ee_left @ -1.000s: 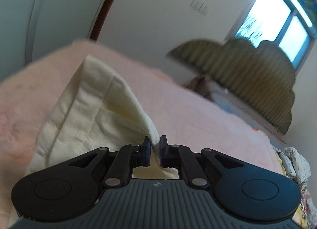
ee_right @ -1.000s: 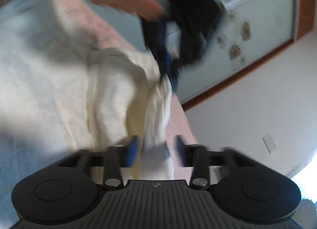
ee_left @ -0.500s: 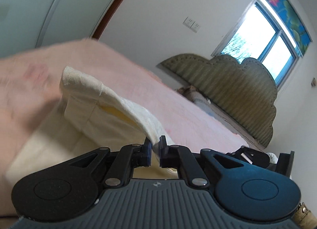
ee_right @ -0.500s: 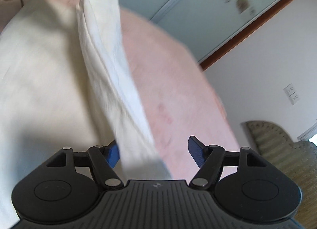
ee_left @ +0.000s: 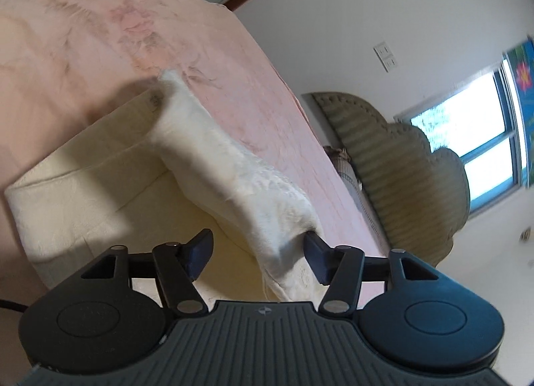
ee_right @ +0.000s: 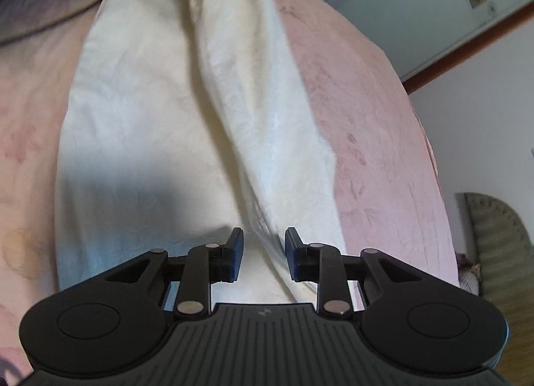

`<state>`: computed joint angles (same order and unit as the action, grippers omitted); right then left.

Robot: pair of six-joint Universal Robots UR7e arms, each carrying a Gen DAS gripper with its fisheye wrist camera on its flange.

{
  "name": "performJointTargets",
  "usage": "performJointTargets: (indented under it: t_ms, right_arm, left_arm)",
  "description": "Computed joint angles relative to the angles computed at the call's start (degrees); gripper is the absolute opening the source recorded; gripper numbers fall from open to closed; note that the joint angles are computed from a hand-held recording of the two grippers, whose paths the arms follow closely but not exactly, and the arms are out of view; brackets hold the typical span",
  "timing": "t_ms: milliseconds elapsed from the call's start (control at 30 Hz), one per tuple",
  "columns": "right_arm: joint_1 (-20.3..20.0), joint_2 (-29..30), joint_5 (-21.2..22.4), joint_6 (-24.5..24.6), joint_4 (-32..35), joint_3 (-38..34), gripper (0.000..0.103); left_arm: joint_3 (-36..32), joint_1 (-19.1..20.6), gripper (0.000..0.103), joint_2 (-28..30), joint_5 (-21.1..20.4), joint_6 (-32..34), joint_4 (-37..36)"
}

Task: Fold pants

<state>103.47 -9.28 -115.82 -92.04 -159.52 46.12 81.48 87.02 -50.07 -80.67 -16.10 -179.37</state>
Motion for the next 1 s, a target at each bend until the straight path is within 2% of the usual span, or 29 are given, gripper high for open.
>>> performJointTargets:
  t_ms: [67,133,200,233,300,367,433,467,500,600,700,867,967,1000]
  right_arm:
    - [0.10,0.57,-1.00,-3.76,-1.84,-0.67,0.026]
    - [0.62,4.31,-4.42,-7.85,-1.61,-6.25,0.026]
    - [0.45,6.54,-5.73,-11.14,-0.50,-9.51,0.026]
    - [0.50,7.27,-6.47,-11.83,0.34,-10.74,0.025]
    - [0.57,8.09,-7.89,-12.06,1.36,-12.14,0.025]
    - [0.77,8.29,-8.65,-11.15,1.57,-12.46,0.020]
    - [0.76,7.96,-8.58,-12.06,-0.95,-11.05,0.012]
    - [0.76,7.10,-8.49,-12.32,-2.97,-8.97,0.012]
    - [0.68,6.21,-8.01,-12.66,-5.09,-6.87,0.012]
    - [0.27,5.95,-5.34,-14.79,-11.36,-5.27,0.013]
    - [0.34,6.94,-5.28,-16.53,-10.49,-7.16,0.014]
    - [0.37,12.18,-7.94,-19.55,-3.98,-16.61,0.014]
    - [0.52,12.95,-8.65,-14.58,-0.48,-19.34,0.012]
    - [0.61,12.08,-8.87,-14.09,-1.56,-17.51,0.006]
  left_arm:
    - [0.73,-0.23,0.067,0.00,0.58,-0.89,-2.01]
    - [1.84,-0.25,0.068,-0.16,-0.13,-0.78,-4.66]
    - [3.18,-0.21,0.069,-0.67,-0.62,-0.45,-7.11]
    - [3.54,-0.18,0.073,-0.86,-0.83,-0.19,-8.08]
    - [3.35,-0.05,0.075,-1.31,-0.74,-0.08,-6.98]
    - [2.82,0.05,0.069,-1.55,-0.19,-0.31,-4.78]
    - [1.88,-0.12,0.040,-1.43,1.23,0.55,-2.33]
    - [1.37,0.16,0.034,-1.28,0.28,0.50,-1.25]
    - [1.08,0.41,0.022,-1.15,-0.53,0.12,-0.69]
    - [1.41,0.22,0.021,-0.94,-0.17,1.54,-1.64]
    - [1.47,0.02,0.021,-1.04,0.01,1.69,-1.58]
    - [1.35,0.00,0.020,-1.15,0.22,1.77,-0.73]
    - [1.19,-0.09,0.015,-1.11,0.24,3.47,-1.44]
    - [1.22,-0.14,0.014,-1.16,0.07,4.21,-1.90]
